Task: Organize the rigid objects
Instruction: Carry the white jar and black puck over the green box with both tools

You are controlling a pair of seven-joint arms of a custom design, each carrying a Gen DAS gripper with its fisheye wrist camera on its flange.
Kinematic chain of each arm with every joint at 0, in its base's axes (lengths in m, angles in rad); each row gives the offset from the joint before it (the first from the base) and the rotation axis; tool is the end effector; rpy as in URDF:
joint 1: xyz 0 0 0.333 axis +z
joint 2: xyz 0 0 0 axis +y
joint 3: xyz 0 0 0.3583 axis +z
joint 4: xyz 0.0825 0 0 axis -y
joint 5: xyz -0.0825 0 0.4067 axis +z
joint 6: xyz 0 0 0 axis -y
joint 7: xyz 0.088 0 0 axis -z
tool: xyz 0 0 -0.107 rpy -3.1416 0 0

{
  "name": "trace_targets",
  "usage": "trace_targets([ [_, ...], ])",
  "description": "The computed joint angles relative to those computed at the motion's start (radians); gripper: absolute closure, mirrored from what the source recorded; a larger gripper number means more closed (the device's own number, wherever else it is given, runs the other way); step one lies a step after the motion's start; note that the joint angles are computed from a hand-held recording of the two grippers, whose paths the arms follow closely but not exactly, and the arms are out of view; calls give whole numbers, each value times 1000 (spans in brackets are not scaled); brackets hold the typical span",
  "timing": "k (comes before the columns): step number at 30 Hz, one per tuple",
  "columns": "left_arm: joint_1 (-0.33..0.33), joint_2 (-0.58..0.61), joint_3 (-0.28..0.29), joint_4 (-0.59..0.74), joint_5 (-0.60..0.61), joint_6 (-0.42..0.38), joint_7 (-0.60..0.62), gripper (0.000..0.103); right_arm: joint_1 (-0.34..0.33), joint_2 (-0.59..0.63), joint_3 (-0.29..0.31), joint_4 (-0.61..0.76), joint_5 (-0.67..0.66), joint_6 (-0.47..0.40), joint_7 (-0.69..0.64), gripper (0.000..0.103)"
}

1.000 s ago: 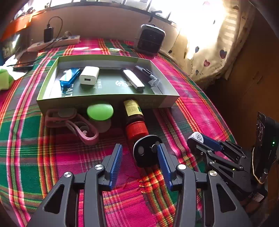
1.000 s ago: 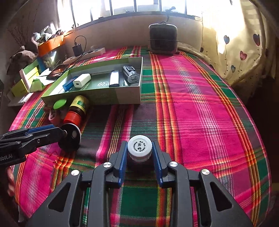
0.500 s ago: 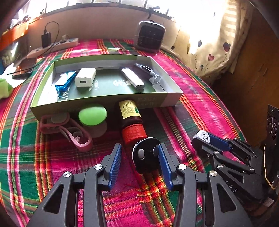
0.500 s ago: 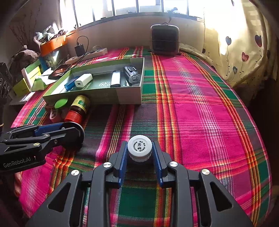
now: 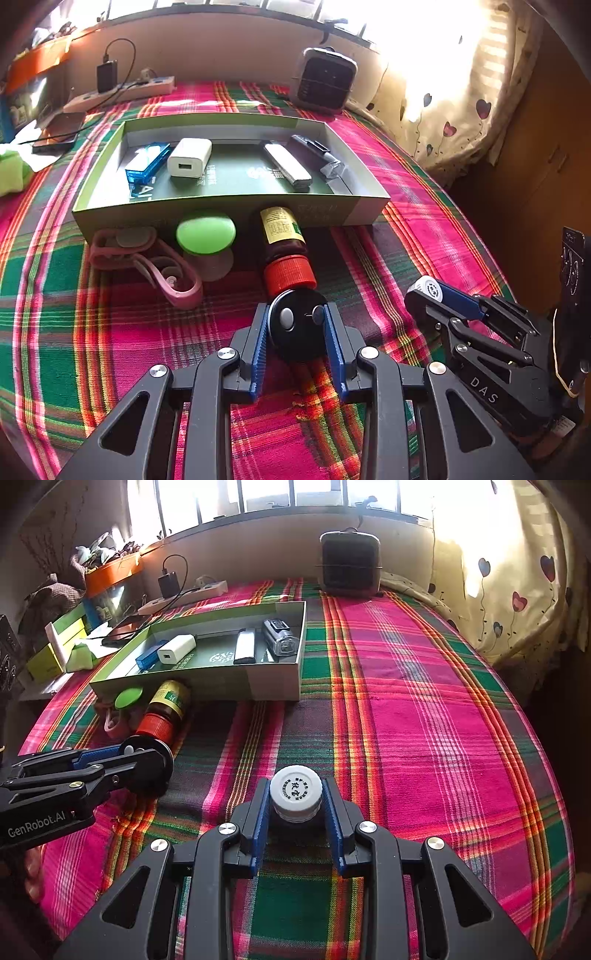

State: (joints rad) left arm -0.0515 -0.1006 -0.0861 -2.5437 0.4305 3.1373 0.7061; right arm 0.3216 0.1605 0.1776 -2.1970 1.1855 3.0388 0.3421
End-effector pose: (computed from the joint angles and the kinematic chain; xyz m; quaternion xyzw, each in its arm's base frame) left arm 0.4910 -0.1053 0.4078 -0.7553 0.5602 -0.2962 0.1673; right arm 0.5497 0.2158 0.3818 -0.8149 0.4465 -0.1451 0.3399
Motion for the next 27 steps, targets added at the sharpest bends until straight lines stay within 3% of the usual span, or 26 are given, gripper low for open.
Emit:
trace_targets([
  [17,92,-52,-51,-21,168,-4,-155,75,3,1,5,-7,-42,23,32,74],
  [20,132,-70,-77,-20,232,-7,-208,75,-2,0,6,-5,-34,17,27,74],
  [27,151,-92,-69,-18,284,-4,-245,75,-13,-11,11,19,48,-14,-39,74],
])
